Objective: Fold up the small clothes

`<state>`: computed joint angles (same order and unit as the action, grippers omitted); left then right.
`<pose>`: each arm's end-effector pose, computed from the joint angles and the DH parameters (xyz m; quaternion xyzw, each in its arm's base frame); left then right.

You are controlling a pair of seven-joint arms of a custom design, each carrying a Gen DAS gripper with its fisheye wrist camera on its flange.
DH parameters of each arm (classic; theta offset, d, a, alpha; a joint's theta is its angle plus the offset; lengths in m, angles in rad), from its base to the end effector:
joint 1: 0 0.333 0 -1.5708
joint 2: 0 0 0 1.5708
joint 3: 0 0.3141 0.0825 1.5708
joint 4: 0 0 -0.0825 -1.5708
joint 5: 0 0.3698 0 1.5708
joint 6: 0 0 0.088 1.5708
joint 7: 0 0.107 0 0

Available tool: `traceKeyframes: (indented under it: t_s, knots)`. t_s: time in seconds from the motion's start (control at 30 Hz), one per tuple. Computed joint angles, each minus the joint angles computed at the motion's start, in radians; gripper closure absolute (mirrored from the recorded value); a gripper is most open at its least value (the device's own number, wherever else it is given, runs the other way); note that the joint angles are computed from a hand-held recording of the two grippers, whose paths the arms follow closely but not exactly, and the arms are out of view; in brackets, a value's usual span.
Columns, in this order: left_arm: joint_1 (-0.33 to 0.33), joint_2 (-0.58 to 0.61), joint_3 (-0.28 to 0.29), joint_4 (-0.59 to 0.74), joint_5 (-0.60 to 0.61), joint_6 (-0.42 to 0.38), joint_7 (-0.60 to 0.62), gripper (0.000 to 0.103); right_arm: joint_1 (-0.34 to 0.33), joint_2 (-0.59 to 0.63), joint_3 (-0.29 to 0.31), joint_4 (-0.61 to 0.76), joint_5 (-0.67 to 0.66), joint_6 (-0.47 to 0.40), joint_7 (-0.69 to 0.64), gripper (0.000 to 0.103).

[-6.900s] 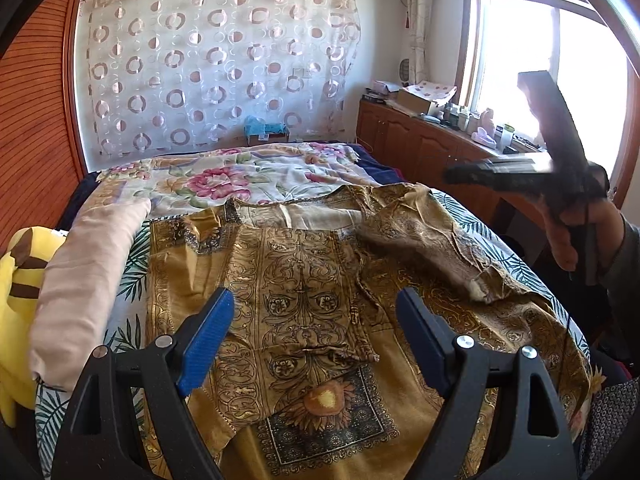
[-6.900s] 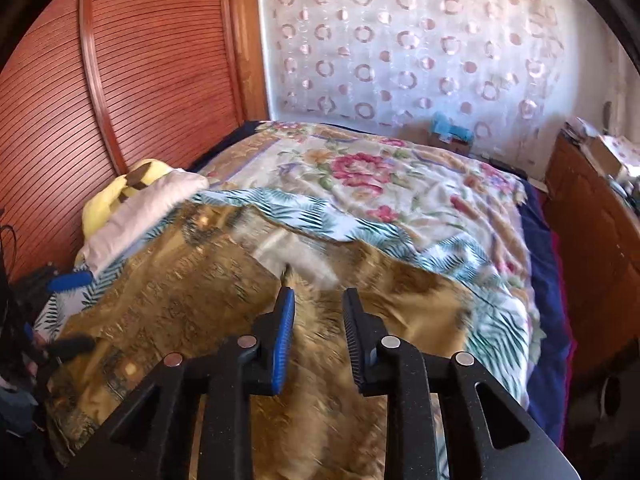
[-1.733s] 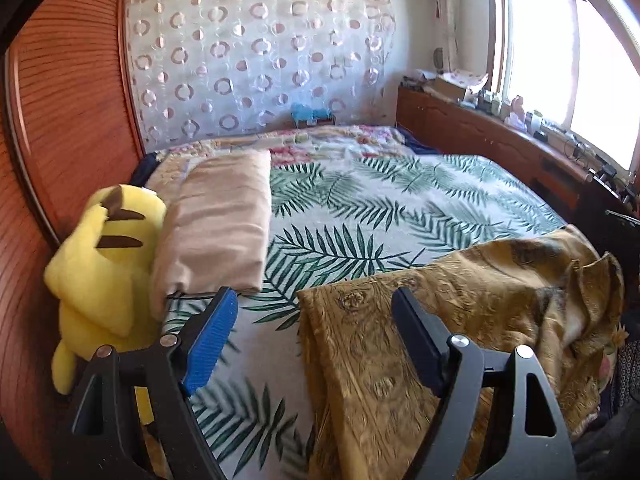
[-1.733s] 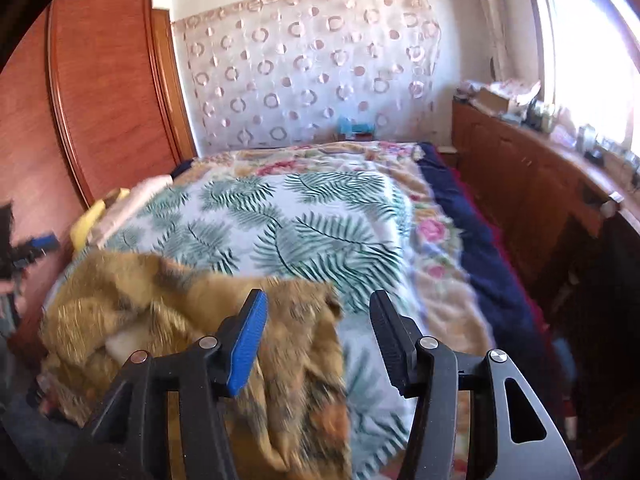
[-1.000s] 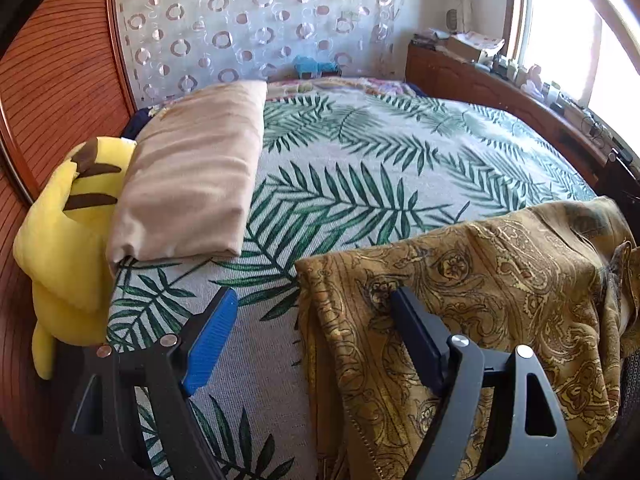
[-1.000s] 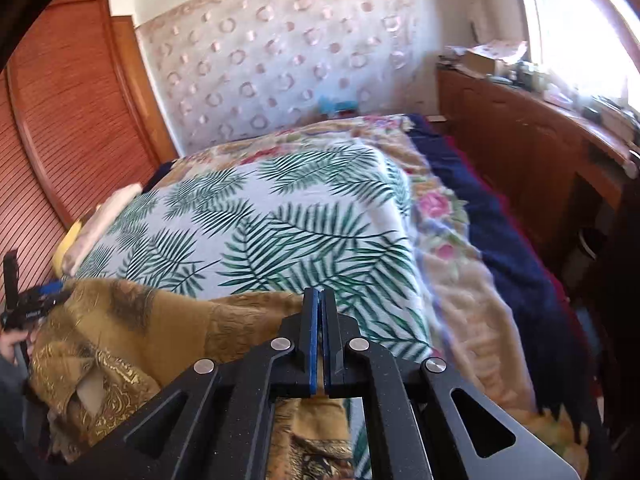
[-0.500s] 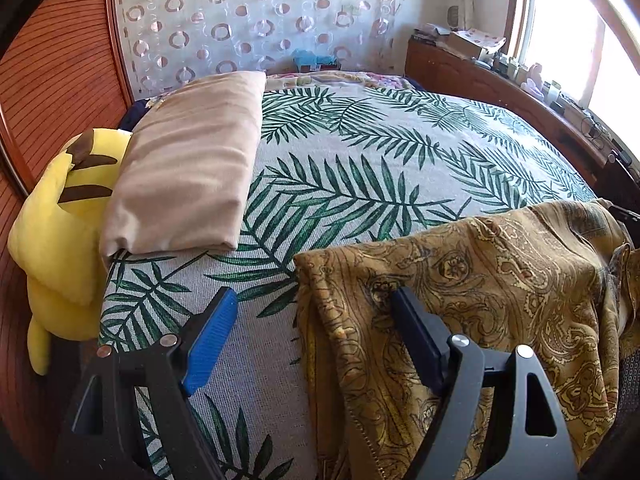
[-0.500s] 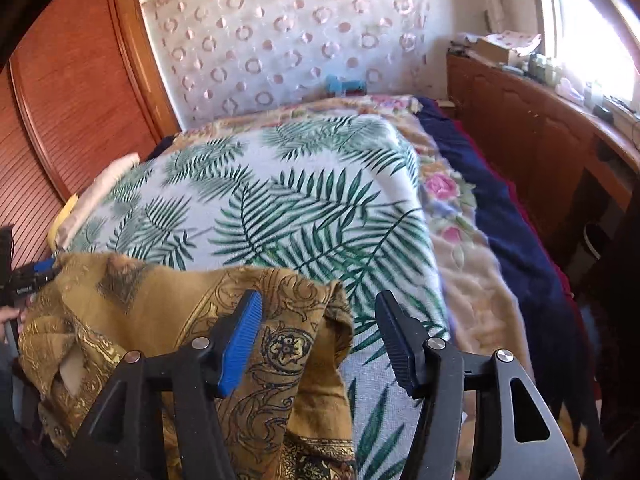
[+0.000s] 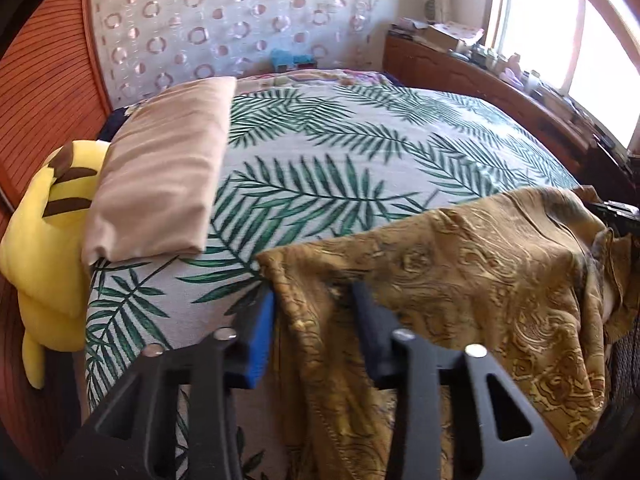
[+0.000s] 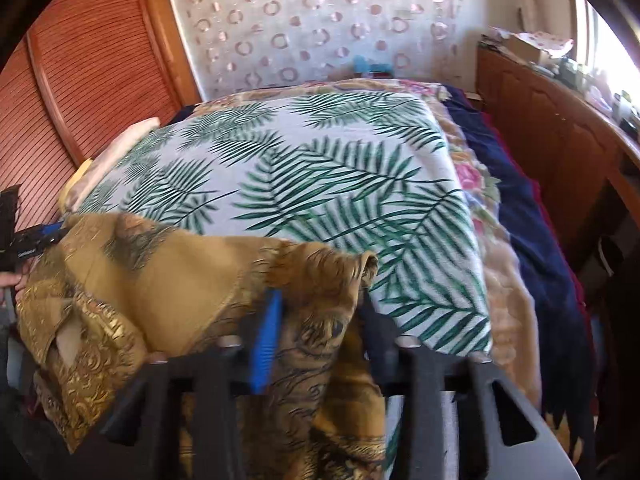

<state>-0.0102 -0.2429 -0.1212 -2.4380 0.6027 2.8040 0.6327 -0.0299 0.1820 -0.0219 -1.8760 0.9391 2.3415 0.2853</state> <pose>0.4737 -0.0919 0.4626 -0.7539 0.5620 -0.2254 0.2552 0.6206 -0.0190 0.4542 -0.8265 0.4102 -0.0832 0.3764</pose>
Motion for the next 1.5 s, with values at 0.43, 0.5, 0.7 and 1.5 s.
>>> traceKeyframes:
  t_s: [0.43, 0.5, 0.7, 1.5]
  knots:
    - [0.030, -0.358, -0.099, -0.112, 0.112, 0.037, -0.188, 0.096, -0.005, -0.263, -0.062, -0.168, 0.164, -0.068, -0.204, 0.096]
    - [0.041, -0.433, -0.123, -0.124, 0.141, 0.034, -0.227, 0.096, -0.001, -0.323, -0.084, -0.190, 0.200, -0.080, -0.255, 0.096]
    - [0.063, -0.559, -0.174, -0.074, 0.215, 0.007, -0.272, 0.096, 0.009, -0.450, -0.163, -0.201, 0.321, -0.147, -0.340, 0.096]
    - [0.300, -0.302, -0.177, 0.251, 0.474, 0.031, -0.322, 0.096, 0.121, -0.437, -0.144, -0.042, 0.432, 0.017, -0.404, 0.096]
